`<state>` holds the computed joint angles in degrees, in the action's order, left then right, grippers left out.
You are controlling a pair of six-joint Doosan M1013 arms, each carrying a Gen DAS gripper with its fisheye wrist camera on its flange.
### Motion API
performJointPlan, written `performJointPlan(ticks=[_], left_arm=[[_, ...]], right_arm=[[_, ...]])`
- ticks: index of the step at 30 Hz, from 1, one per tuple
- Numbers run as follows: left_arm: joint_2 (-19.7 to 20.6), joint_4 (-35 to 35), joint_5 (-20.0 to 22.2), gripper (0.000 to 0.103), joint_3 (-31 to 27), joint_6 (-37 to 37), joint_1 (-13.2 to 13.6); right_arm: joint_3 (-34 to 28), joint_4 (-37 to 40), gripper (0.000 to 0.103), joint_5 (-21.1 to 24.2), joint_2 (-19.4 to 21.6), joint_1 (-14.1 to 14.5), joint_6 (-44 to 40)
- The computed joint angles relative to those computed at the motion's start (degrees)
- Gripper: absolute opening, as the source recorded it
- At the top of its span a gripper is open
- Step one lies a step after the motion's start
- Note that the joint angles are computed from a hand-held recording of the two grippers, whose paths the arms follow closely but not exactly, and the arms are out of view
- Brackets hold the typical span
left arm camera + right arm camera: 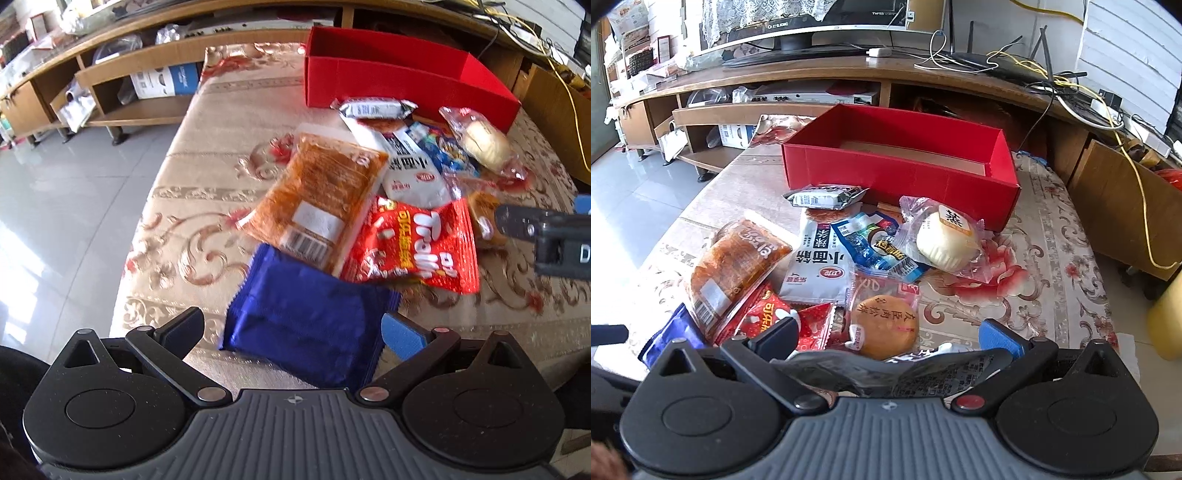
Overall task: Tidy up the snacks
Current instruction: 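Lift the blue foil packet with the left gripper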
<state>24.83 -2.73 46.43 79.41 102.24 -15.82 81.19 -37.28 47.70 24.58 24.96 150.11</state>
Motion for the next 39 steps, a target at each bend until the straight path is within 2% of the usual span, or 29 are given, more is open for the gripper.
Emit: performJointPlan(ticks=[2, 4, 8, 16, 20, 26, 29, 31, 33, 35, 39], left_arm=[[0.32, 1.50, 0.18, 0.103, -0.05, -0.47, -0.34], [1.04, 2.01, 2.08, 0.101, -0.84, -1.06, -0.44], [1.88, -0.24, 5.43, 0.101, -2.28, -2.80, 0.24], [3.16, -3.62, 8.98, 0.102, -4.35, -5.65, 0.79], [3.77, -2.58, 8.04, 0.102, -5.13, -7.20, 0.39], [5.25, 0.23, 3.68, 0.102, -6.39, -7.94, -0.45], [5.81, 2.79, 1.92, 0.096, -6.93, -9.07, -0.79], [5.96, 3.01, 2.30, 0.087, -7.46, -9.49, -0.66], [5.92, -1.28, 3.83, 0.089, -8.13, -6.66, 0.28], [5.73, -5.38, 6.19, 0.090, -8.68, -0.62, 1.10], [4.33, -5.11, 6.08, 0.099, -7.15, 11.54, 0.92]], right_arm=[[0.05, 0.41, 0.103, -0.20, -0.06, -0.09, -0.21], [0.19, 0.68, 0.103, -0.42, -0.18, -0.12, -0.32], [0.57, 0.67, 0.103, -1.00, -0.53, -0.20, 0.04], [1.04, 1.02, 0.103, -2.17, -1.00, -0.42, 0.52], [1.14, 1.28, 0.103, -2.61, -1.13, -0.45, 0.44], [1.34, 1.33, 0.103, -2.88, -1.27, -0.49, 0.73], [1.44, 1.27, 0.103, -2.89, -1.35, -0.52, 1.07], [1.42, 1.31, 0.103, -2.98, -1.36, -0.55, 1.13], [1.43, 1.42, 0.103, -3.15, -1.41, -0.55, 1.10], [1.45, 1.74, 0.103, -3.50, -1.48, -0.61, 0.97], [1.58, 2.13, 0.103, -4.10, -1.65, -0.67, 0.60]])
